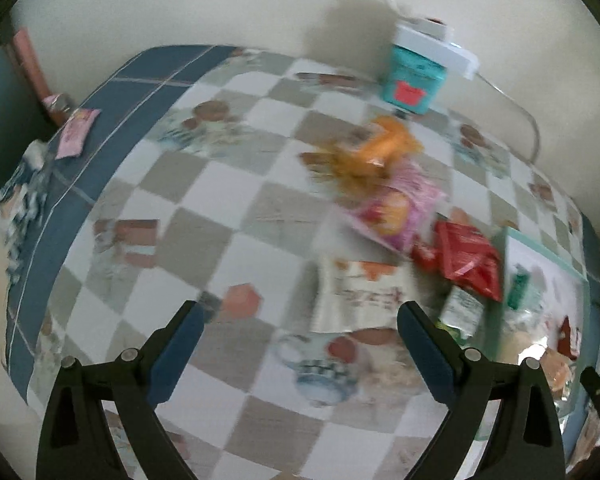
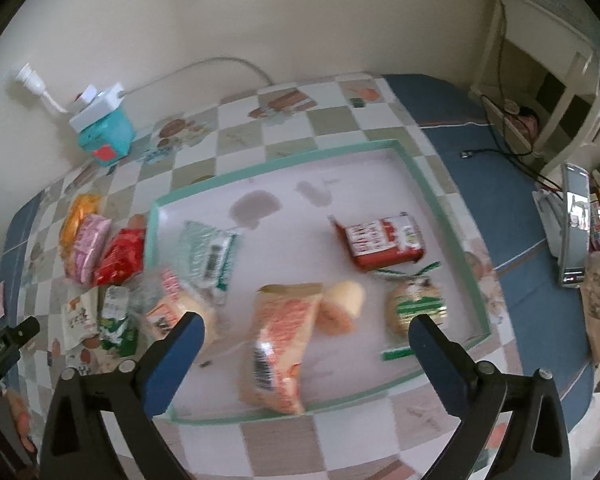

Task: Organize snacks
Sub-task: 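Move both tools back over the remaining snacks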

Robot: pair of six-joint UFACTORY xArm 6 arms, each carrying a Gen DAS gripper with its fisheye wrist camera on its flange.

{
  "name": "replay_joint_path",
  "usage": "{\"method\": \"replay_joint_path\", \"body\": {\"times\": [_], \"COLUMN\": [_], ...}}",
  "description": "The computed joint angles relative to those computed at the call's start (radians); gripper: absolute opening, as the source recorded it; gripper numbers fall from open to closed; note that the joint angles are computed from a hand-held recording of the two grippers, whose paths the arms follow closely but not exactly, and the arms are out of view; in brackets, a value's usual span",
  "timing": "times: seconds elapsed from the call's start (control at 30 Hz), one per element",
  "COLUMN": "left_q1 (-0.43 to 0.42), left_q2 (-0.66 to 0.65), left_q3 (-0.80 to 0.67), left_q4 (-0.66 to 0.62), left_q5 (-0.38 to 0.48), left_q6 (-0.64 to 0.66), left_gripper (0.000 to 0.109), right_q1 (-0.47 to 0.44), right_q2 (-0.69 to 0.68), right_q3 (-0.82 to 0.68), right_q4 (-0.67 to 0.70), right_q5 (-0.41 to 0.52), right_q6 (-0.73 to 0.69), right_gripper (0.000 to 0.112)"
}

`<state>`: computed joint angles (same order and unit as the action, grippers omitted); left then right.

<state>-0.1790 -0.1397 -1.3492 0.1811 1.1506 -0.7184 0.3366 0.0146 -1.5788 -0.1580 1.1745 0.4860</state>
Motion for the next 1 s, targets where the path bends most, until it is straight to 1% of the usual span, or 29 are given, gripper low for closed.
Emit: {"method": "replay_joint_path", "body": {"times": [0.1,0.2,0.3,0.43,0.63,0.77,0.83,1.0], "left_q1": [0.03,0.078,0.131,0.184,0.24,0.244,0.241,0.203], "left_q2": [-0.022,-0.053,-0.087,-0.11,-0.113,-0.086,-0.062,-0.001], "left_q3": [0.02,0.05,0.087,0.116,0.137,0.128,0.123,0.091], "left_q4": [0.005,-0.006,-0.032,-0.049,-0.077,-0.106,-0.144,-0.16], "left_q5": [0.018,0.023,0.014,0.018,0.01,-0.002,-0.02,-0.027], "left_q6": [0.009,0.023,0.032,0.048,0.072,0.089,0.105,0.107], "left_gripper": [0.097,0.097,0.098,0.098,0.098,0.098,0.098,0.098], "right_q1": [0.037,0.083,0.129,0.189,0.242,0.259,0.265,0.265], "right_q2": [0.024,0.068,0.13,0.234,0.341,0.39,0.41,0.432], "right_q3": [-0.019,-0.068,-0.142,-0.278,-0.413,-0.448,-0.456,-0.446], "right_q4": [-0.008,-0.004,0.006,0.011,0.015,0.045,0.044,0.036], "right_q5": [-0.004,-0.001,0.006,0.028,0.044,0.045,0.049,0.052], "right_q6": [0.023,0.037,0.041,0.05,0.089,0.117,0.118,0.11], "right_gripper": [0.103,0.103,0.103,0.103,0.103,0.103,0.103,0.102]}}
